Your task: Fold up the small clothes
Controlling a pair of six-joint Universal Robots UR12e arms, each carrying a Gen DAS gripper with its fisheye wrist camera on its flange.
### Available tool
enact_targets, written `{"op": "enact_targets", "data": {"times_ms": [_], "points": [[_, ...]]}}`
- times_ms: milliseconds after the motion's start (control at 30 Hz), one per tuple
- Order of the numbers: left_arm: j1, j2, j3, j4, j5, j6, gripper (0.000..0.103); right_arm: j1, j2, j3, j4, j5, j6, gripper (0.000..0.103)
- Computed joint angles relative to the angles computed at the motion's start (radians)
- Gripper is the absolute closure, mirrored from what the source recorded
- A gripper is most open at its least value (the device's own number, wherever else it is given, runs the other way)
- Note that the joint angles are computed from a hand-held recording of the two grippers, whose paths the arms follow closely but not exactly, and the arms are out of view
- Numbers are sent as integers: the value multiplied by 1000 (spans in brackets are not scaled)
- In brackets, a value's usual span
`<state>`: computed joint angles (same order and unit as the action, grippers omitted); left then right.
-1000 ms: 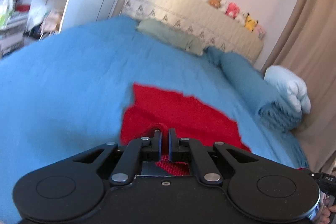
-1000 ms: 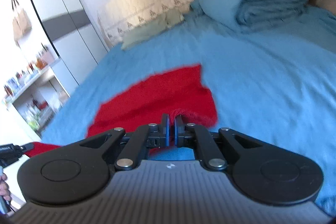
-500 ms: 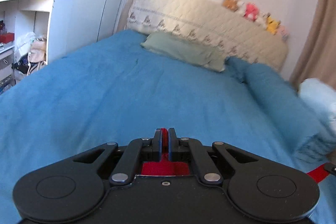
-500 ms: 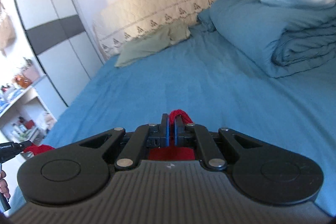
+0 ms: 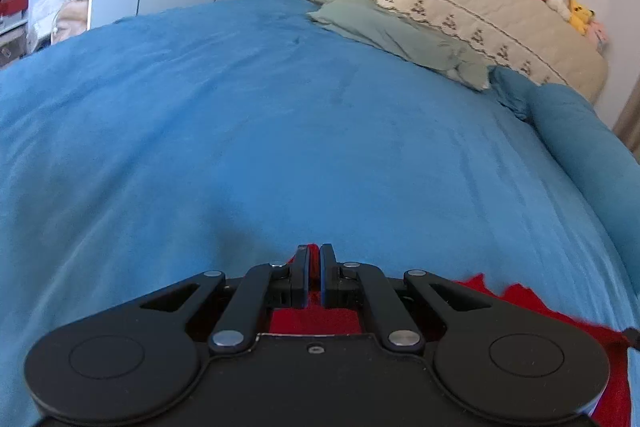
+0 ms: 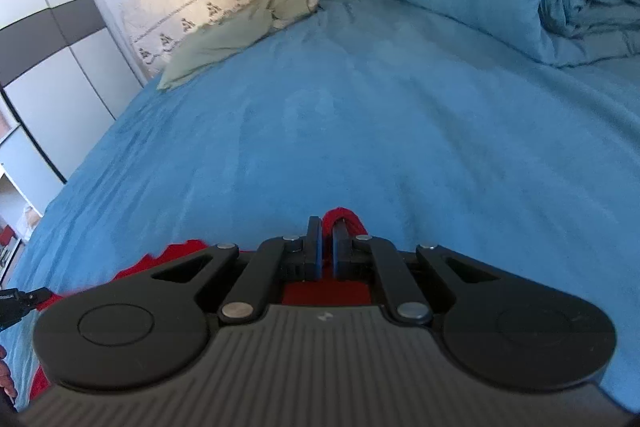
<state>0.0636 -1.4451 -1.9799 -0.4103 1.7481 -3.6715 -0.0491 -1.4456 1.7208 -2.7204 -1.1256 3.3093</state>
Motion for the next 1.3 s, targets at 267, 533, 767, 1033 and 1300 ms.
{"op": "enact_targets", "data": {"times_ms": [267, 533, 767, 1033, 1300], "points": [[-81, -12, 19, 42, 218, 116, 1, 20, -8, 36, -119, -92, -96, 14], [-130, 66, -63, 65, 76, 431, 0, 10, -86, 136, -134, 24, -323, 0], [-83, 87, -112, -38, -60, 369, 0, 10, -66, 168, -108, -1, -242, 0], [-83, 130, -114, -61, -36, 320, 0, -37, -107, 200, -114, 25, -235, 0], [-108, 219, -111, -210, 9, 236, 0, -67, -233, 222, -86, 77, -363, 0]]}}
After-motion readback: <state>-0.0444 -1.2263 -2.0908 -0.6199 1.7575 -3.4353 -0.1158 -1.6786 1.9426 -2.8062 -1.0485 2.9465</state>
